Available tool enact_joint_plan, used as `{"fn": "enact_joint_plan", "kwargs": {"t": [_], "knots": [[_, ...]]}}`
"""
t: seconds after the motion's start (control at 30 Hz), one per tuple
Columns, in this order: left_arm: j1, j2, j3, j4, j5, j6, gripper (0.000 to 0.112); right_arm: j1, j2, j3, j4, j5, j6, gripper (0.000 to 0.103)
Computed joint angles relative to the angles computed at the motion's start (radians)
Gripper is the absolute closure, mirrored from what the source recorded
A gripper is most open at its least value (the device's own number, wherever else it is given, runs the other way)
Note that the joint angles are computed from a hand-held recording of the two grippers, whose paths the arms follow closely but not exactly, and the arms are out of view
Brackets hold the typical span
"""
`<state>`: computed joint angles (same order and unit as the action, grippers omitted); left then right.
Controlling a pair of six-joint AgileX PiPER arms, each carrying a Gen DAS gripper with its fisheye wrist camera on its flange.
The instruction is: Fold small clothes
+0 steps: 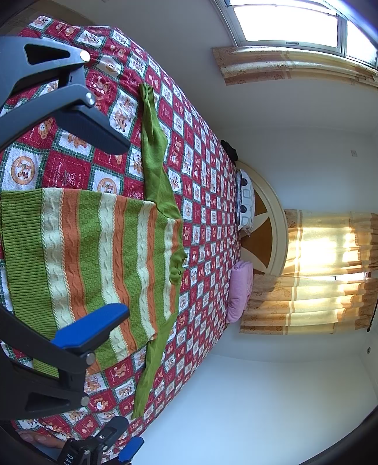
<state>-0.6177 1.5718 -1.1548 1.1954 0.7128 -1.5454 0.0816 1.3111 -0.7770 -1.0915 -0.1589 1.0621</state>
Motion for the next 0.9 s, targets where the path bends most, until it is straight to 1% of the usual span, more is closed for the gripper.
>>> {"fn": "enact_joint_plan", "kwargs": {"t": [0.1,0.23,0.3,0.4,0.43,0.5,0.6,0.7,0.77,0.83,0.9], "knots": [[0.0,0.0,0.0,0.001,0.0,-0.002,0.009,0.004,-0.006,0.004,0.038,-0.002,-0.035,0.001],[-0.001,0.0,0.001,0.002,0.001,-0.003,0.009,-0.014,0.0,-0.004,-0.046,-0.016,0.045,0.001],[0.0,0.0,0.001,0.001,-0.001,-0.001,0.009,-0.017,0.003,-0.005,-0.043,-0.016,0.041,0.001],[0.001,0.001,0.0,-0.001,-0.001,0.002,0.009,-0.015,0.01,-0.006,0.037,-0.008,-0.039,0.001],[-0.001,0.001,-0.019,-0.021,0.007,0.027,0.009,-0.015,0.013,-0.005,0.055,-0.009,-0.057,0.001],[0.002,0.004,-0.026,-0.033,0.006,0.039,0.009,-0.02,0.024,-0.008,0.052,-0.02,-0.057,0.001],[0.013,0.016,-0.022,-0.027,-0.019,0.035,0.009,-0.047,0.061,-0.026,-0.058,-0.06,0.038,0.001],[0.046,0.021,-0.007,-0.024,-0.104,0.044,0.009,-0.079,0.121,-0.062,-0.213,-0.084,0.194,0.001],[0.063,0.04,-0.016,-0.028,-0.135,0.072,0.009,-0.112,0.169,-0.092,-0.319,-0.11,0.303,0.001],[0.082,0.063,-0.029,-0.029,-0.161,0.092,0.009,-0.131,0.202,-0.113,-0.331,-0.101,0.315,0.001],[0.104,0.092,-0.057,-0.058,-0.18,0.136,0.009,-0.158,0.227,-0.13,-0.338,-0.098,0.322,0.001]]}}
